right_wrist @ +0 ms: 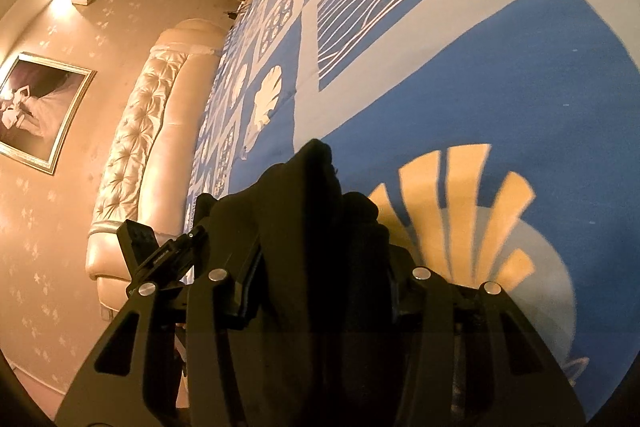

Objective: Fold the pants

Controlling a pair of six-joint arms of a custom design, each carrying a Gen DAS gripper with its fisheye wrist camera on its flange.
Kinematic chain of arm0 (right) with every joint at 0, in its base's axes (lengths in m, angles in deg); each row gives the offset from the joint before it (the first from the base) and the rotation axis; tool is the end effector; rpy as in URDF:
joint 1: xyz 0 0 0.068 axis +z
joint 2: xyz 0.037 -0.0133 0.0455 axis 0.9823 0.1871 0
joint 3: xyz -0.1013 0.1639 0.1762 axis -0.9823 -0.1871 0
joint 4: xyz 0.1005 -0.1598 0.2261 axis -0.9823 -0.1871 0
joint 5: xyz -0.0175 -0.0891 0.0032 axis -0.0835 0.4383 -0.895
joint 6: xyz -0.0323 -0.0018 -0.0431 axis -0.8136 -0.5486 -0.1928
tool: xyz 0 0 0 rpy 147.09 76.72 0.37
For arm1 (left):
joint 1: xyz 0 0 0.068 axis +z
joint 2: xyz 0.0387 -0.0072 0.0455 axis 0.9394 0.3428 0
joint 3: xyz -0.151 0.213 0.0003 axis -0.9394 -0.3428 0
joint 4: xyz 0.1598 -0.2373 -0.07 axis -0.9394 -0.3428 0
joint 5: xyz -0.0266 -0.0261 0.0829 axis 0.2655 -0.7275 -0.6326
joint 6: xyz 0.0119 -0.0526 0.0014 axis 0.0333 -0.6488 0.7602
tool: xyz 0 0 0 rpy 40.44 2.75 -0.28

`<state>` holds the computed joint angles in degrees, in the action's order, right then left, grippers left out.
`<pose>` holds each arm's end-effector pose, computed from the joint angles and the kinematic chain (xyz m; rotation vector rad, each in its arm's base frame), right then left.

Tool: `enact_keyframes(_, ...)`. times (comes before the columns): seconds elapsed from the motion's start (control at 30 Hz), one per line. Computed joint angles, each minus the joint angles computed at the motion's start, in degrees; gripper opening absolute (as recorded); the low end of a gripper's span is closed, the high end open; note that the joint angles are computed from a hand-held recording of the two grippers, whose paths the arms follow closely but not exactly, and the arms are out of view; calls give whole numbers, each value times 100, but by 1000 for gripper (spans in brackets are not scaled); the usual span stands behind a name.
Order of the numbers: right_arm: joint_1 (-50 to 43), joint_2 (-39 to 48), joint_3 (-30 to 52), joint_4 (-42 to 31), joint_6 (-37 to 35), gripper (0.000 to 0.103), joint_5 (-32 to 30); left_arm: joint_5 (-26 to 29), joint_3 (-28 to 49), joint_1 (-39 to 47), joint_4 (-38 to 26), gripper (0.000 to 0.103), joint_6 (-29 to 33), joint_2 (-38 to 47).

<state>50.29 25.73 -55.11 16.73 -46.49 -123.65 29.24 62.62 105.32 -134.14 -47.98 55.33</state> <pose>0.1763 -0.0625 0.1207 0.3055 2.4367 1.3001 0.1648 0.0886 0.1885 -0.1236 2.5122 -0.6445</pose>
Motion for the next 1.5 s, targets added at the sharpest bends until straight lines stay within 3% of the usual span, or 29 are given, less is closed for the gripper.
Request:
enact_keyframes(0.37,871,-385,-316,1267,1571,46,-30,-21,461,380,171,22,239,803)
enact_keyframes(0.6,1729,-492,-512,2702,3140,46,172,54,918,554,499,22,118,1633)
enact_keyframes(0.73,2103,-282,-431,3293,3681,46,355,84,1136,618,652,22,28,1954)
enact_keyframes(0.97,2687,293,-93,4026,4256,46,659,303,1556,903,666,22,144,2707)
enact_keyframes(1.23,3264,640,-1,4871,4963,46,931,168,1979,1016,609,22,451,3053)
enact_keyframes(1.5,3565,802,31,5253,5285,46,1080,84,2306,1088,543,22,650,3421)
